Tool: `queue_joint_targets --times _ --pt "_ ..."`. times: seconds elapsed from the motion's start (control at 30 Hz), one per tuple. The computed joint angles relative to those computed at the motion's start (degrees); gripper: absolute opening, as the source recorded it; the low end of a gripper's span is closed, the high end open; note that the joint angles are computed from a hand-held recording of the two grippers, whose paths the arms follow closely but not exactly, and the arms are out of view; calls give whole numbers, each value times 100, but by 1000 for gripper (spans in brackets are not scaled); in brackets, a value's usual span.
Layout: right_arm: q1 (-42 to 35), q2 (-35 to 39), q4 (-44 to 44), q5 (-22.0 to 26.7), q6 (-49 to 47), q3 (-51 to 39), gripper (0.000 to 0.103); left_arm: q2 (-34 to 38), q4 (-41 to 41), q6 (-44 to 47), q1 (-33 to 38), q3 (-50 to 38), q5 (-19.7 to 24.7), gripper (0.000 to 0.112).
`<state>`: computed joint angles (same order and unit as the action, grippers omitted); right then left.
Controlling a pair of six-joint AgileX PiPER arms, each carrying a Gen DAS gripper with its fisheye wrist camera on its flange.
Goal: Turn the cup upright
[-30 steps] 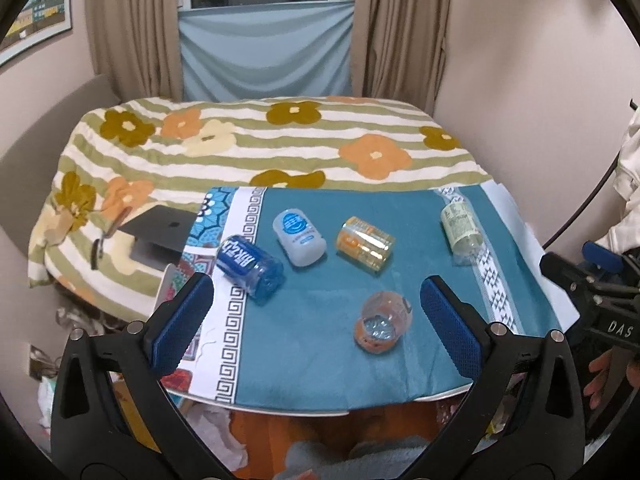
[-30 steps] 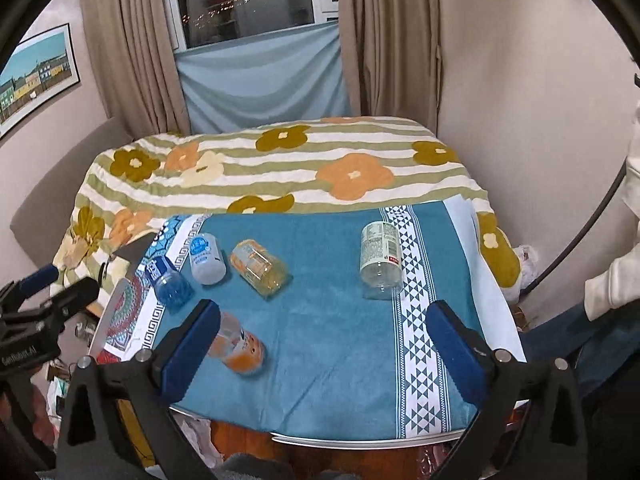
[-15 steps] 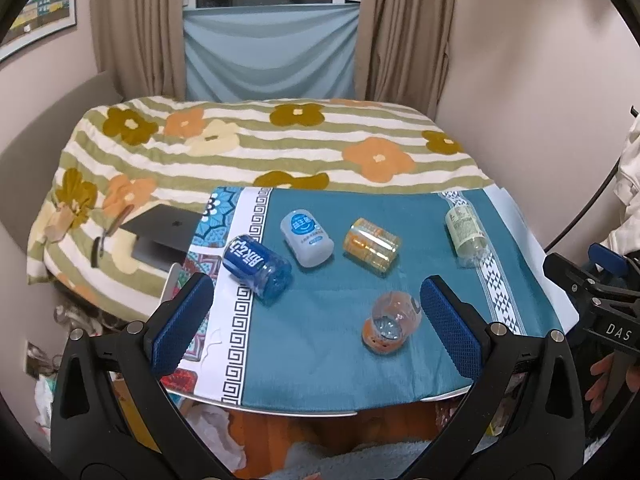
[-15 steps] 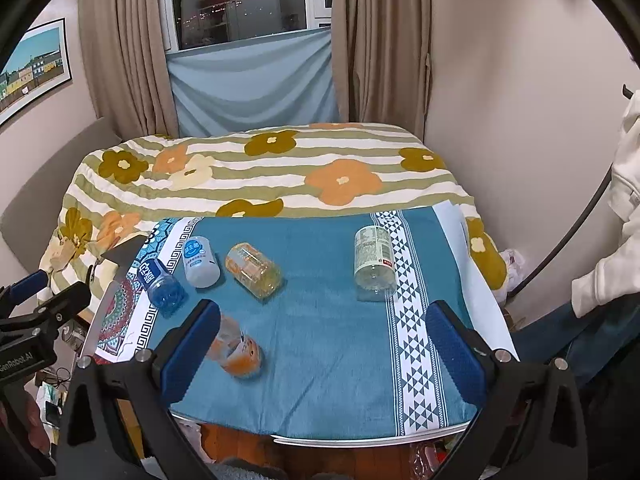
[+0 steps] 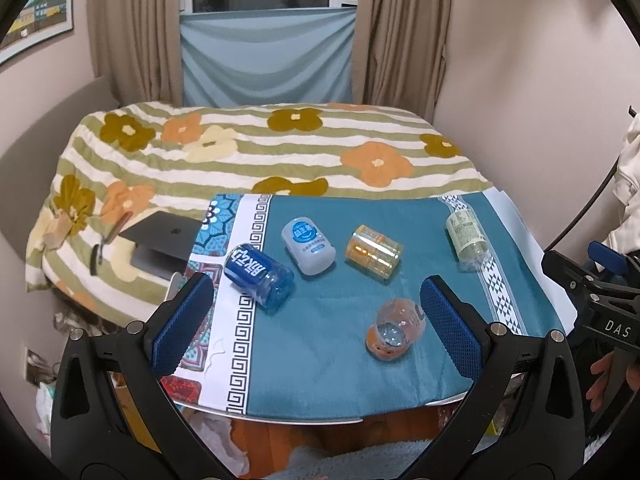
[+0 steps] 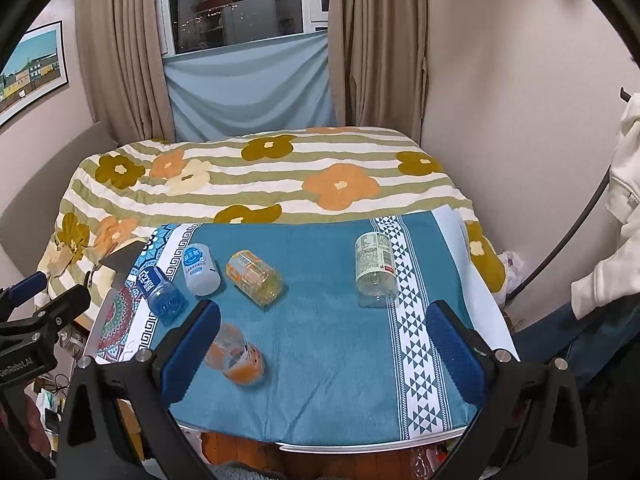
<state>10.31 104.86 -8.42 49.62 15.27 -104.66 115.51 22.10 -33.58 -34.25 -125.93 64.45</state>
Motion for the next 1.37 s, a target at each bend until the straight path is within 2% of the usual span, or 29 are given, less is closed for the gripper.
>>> queue_joint_targets --times 0.4,0.93,1.37 --pt "-38 23 47 16 -48 -39 102 162 -128 216 84 -253 0 103" --pt "-97 169 73 141 -55 -267 102 458 -84 320 99 -818 277 103" --pt "-85 177 52 154 -27 -288 102 376 164 194 49 -646 192 103"
